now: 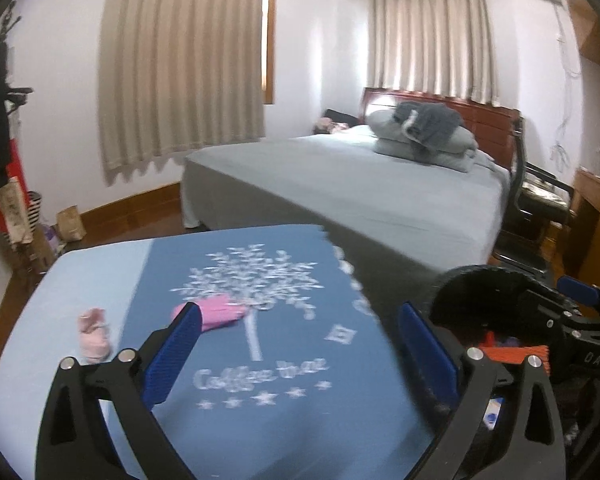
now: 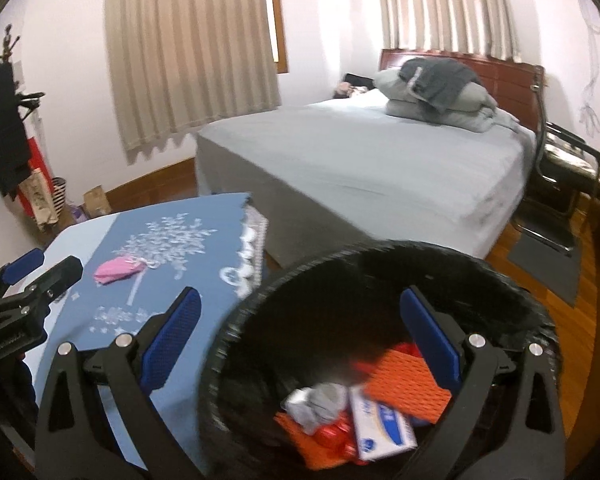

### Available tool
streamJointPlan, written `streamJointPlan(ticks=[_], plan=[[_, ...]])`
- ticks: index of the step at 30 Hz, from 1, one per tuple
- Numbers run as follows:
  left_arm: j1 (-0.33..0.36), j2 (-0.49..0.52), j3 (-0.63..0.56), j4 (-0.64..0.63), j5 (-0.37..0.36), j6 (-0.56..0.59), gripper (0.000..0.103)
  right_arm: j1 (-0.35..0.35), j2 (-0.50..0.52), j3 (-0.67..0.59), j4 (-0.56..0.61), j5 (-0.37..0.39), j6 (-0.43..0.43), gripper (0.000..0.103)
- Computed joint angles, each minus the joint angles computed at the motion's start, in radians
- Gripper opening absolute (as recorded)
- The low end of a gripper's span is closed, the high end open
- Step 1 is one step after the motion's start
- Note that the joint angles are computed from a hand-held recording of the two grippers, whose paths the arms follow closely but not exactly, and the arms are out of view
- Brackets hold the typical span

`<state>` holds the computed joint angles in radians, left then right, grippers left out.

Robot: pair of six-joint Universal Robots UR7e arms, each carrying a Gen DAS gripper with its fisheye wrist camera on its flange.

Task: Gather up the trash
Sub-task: 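Move both open grippers back over the table toward the pink sock and mask, then close the left gripper on the pink sock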

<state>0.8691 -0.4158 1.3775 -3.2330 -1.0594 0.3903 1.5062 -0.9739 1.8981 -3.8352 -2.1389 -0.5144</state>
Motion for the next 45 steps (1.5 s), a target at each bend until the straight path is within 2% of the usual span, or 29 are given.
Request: streamJointPlan(ticks=[13, 25, 31, 36, 45], plan=[[0.096, 0.006, -0.088, -0.015, 0.097, 0.040, 0.097, 0.058, 0.178, -0.236, 0.168, 0.039, -0.004, 0.097], [0.180, 0.076, -0.256, 0.074, 0.186, 0.040, 0.097, 0.067, 0.315, -0.429, 0.322, 0.034, 0.014, 0.097], [0.208, 0.104, -0.323, 0.139, 0.202, 0.022, 0.097, 0.057, 0.344, -0.470, 0.364, 0.021, 0.021, 0.097], [0.221, 0.099, -0.341, 0.206, 0.183, -0.029, 0.097, 0.057, 0.365, -0.494, 0.386, 0.013, 0.012, 0.097], [0.225, 0.077, -0.320, 0.204, 0.191, -0.036, 0.096, 0.062, 0.387, -0.514, 0.409, 0.002, -0.009, 0.097]])
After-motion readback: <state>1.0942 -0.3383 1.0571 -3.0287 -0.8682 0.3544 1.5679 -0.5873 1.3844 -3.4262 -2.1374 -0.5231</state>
